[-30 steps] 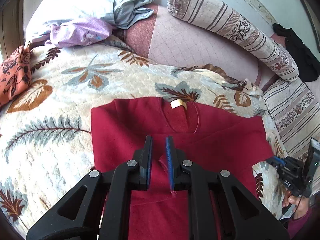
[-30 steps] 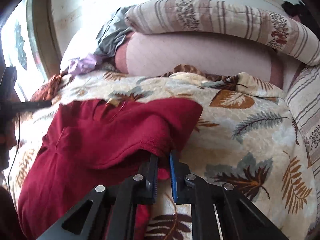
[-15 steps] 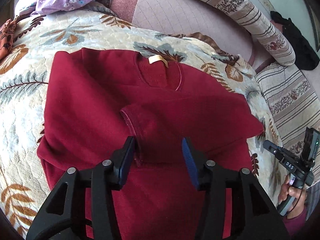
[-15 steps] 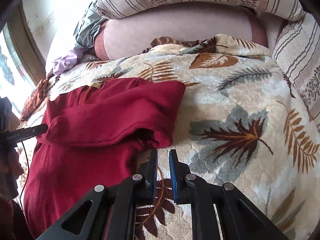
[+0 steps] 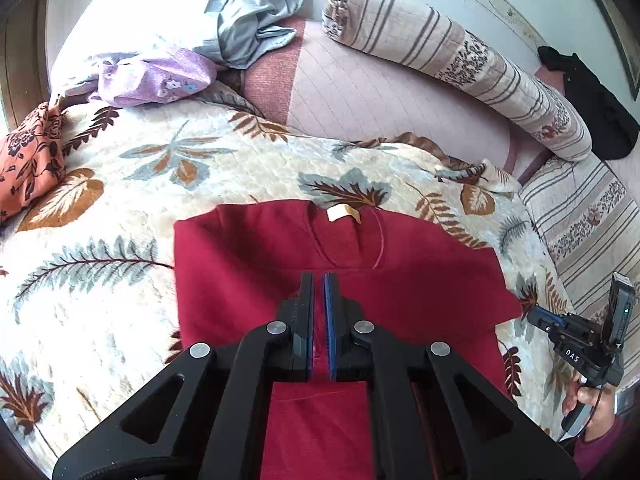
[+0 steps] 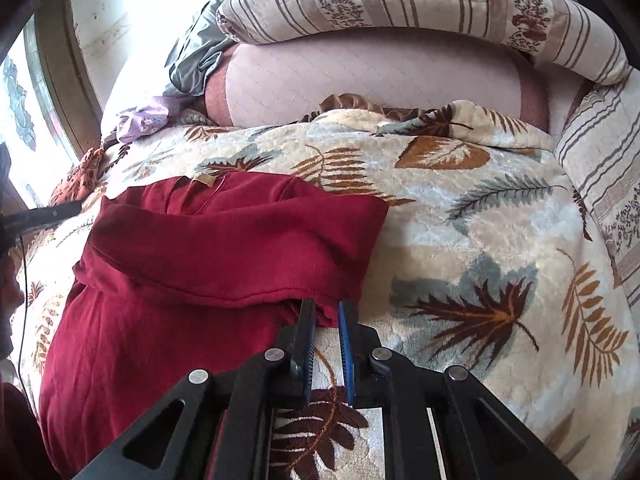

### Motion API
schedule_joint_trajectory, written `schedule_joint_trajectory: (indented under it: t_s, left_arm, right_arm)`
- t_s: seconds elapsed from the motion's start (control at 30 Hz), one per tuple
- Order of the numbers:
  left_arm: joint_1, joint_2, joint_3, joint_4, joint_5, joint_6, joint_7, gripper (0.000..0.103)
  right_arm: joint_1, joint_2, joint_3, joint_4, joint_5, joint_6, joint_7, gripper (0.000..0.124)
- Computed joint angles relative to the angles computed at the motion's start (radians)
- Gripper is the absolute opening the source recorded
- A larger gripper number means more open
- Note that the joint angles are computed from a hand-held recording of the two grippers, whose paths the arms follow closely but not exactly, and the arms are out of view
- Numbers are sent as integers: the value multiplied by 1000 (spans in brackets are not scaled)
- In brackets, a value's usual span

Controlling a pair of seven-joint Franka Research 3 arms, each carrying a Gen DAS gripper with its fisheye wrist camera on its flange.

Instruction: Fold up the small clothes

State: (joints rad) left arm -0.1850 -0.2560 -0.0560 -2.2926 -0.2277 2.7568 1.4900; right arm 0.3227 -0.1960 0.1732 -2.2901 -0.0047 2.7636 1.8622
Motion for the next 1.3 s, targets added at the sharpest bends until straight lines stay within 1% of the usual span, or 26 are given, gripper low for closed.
schedule_joint_trajectory:
  t_s: [0.07, 0.1, 0.17, 0.2, 0.23, 0.3, 0.33, 0.37, 0.4, 0.43, 0.47, 0.5, 0.53, 0.63, 0.7, 0.73, 0.77, 0.83, 0.93, 1.0, 1.07, 1.1, 1.13, 1.2, 1.23, 1.3]
  left_arm:
    - [30, -2, -9, -14, 43, 1, -43, 4]
    - [13, 1, 12, -17, 5, -14, -17, 4]
    - [-35, 5, 61, -25, -135, -44, 75, 4]
    - [-44, 8, 65, -28, -175, -56, 109, 4]
    - [-41, 9, 53, -31, -177, -65, 124, 5]
    - [-36, 4, 24, -42, -166, -59, 130, 6]
    - [-39, 6, 16, -41, -169, -61, 133, 14]
    - [-39, 12, 5, -38, -164, -60, 124, 31]
    - [-37, 21, -7, -36, -156, -55, 108, 40]
    - [-36, 34, -17, -32, -149, -43, 92, 49]
    - [-35, 46, -26, -29, -141, -38, 77, 49]
    - [-34, 62, -33, -19, -132, -49, 62, 49]
    - [-29, 78, -41, -10, -118, -62, 43, 49]
    - [-4, 112, -76, 6, -22, -67, -61, 49]
    - [1, 118, -81, 4, -7, -42, -98, 39]
    - [-2, 119, -76, 5, -20, -37, -92, 21]
    - [-9, 118, -67, 12, -53, -45, -69, 17]
    - [-18, 100, -60, 10, -88, -32, -26, 13]
    - [-28, 58, -40, 0, -128, 3, 26, 11]
    - [-26, 30, -21, -10, -138, 29, 36, 11]
    - [-8, 16, -15, -19, -111, 41, 5, 11]
    - [-8, 17, -6, -21, -109, 33, 3, 11]
    - [-1, 20, -7, -23, -93, 22, -9, 11]
    - [9, 28, -11, -31, -65, 5, -35, 11]
    - [4, 35, -7, -34, -74, -6, -31, 11]
    - [18, 36, -20, -53, -44, -6, -63, 11]
  right_arm:
    - [4, 24, 2, 25, -5, -2, -9, 10]
    - [10, 38, 0, 38, 4, 5, -15, 10]
    - [16, 59, 0, 55, 14, 29, -1, 10]
    - [21, 71, -2, 63, 26, 43, 8, 10]
    - [29, 83, -6, 73, 46, 42, 3, 10]
    - [46, 98, -14, 94, 85, 23, -24, 10]
    - [50, 99, -13, 94, 83, 24, -24, 11]
    - [55, 95, -13, 92, 88, 21, -33, 13]
    - [57, 89, -13, 88, 84, 17, -32, 25]
    - [56, 82, -11, 82, 75, 17, -23, 47]
    - [53, 69, -8, 67, 64, 35, -7, 56]
    - [50, 58, -5, 49, 56, 62, 9, 62]
    - [48, 46, -3, 31, 54, 90, 17, 62]
    - [45, 33, -2, 23, 65, 93, 13, 62]
    - [42, 31, -3, 17, 74, 103, 13, 62]
    - [44, 31, -6, 13, 87, 108, 10, 62]
    - [44, 30, -8, 9, 100, 114, 7, 62]
    - [43, 30, -12, 3, 117, 121, 4, 62]
    - [28, 26, -6, 1, 97, 112, 13, 62]
    - [2, 21, 12, 3, 38, 106, 50, 62]
    - [-24, 28, 31, 23, -39, 73, 101, 61]
    - [-23, 36, 31, 39, -58, 54, 104, 56]
    - [-12, 45, 23, 48, -51, 51, 86, 47]
    - [-3, 69, 23, 78, -79, 30, 83, 44]
    - [2, 84, 24, 90, -97, 30, 86, 43]
    - [19, 123, 18, 122, -109, 15, 81, 39]
